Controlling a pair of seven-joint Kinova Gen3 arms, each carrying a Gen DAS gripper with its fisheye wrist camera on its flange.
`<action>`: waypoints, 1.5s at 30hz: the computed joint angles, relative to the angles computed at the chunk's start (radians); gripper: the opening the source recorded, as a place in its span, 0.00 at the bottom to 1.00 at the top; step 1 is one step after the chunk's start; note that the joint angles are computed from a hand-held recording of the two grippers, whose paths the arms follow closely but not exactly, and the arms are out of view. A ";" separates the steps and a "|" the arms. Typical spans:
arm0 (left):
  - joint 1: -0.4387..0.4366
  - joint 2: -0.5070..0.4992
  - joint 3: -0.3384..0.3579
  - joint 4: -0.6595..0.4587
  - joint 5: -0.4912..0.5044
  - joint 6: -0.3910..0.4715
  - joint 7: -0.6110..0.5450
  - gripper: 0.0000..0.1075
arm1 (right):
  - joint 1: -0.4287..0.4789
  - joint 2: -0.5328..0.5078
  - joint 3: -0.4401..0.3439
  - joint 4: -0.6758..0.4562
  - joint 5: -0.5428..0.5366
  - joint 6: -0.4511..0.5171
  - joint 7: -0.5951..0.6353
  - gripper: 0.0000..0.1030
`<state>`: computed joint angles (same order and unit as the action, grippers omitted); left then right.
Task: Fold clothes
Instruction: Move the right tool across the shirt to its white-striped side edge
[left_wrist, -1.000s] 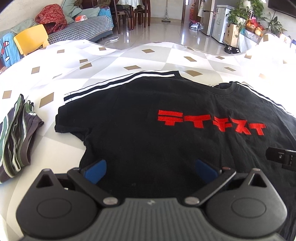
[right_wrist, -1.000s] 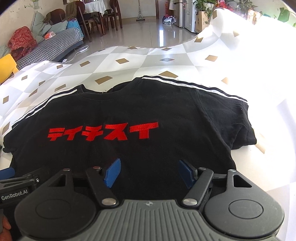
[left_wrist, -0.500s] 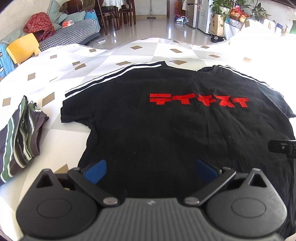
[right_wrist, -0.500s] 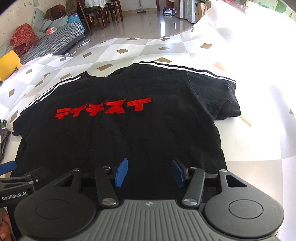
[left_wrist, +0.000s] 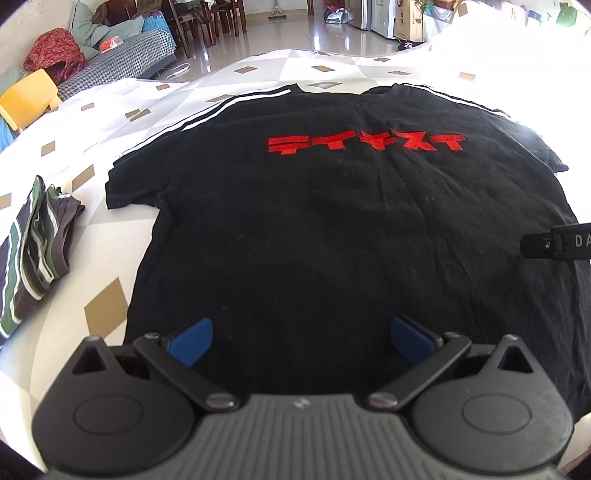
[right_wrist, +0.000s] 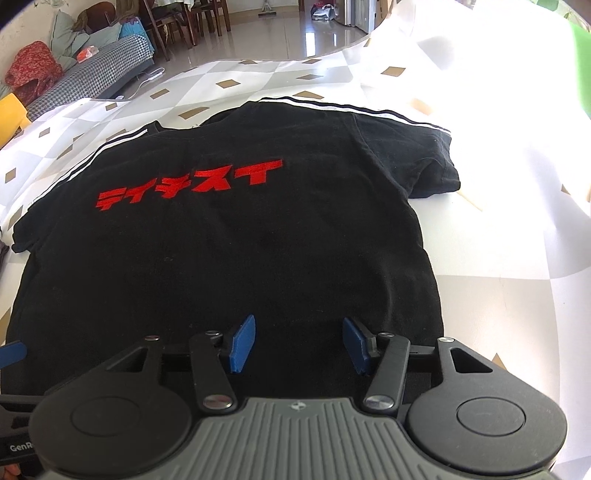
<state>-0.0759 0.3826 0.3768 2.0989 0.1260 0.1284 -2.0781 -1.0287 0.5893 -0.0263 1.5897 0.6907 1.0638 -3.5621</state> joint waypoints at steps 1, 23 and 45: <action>-0.010 0.000 0.007 -0.001 0.003 0.007 -0.002 0.96 | 0.000 0.004 0.000 -0.005 -0.003 0.012 0.006 0.51; 0.028 -0.044 -0.074 0.031 0.043 0.079 -0.119 0.96 | 0.005 0.031 0.004 -0.025 -0.018 0.110 -0.025 0.51; -0.137 -0.068 0.116 0.091 0.124 -0.023 -0.207 0.96 | -0.010 -0.031 0.015 0.052 0.031 0.043 -0.195 0.53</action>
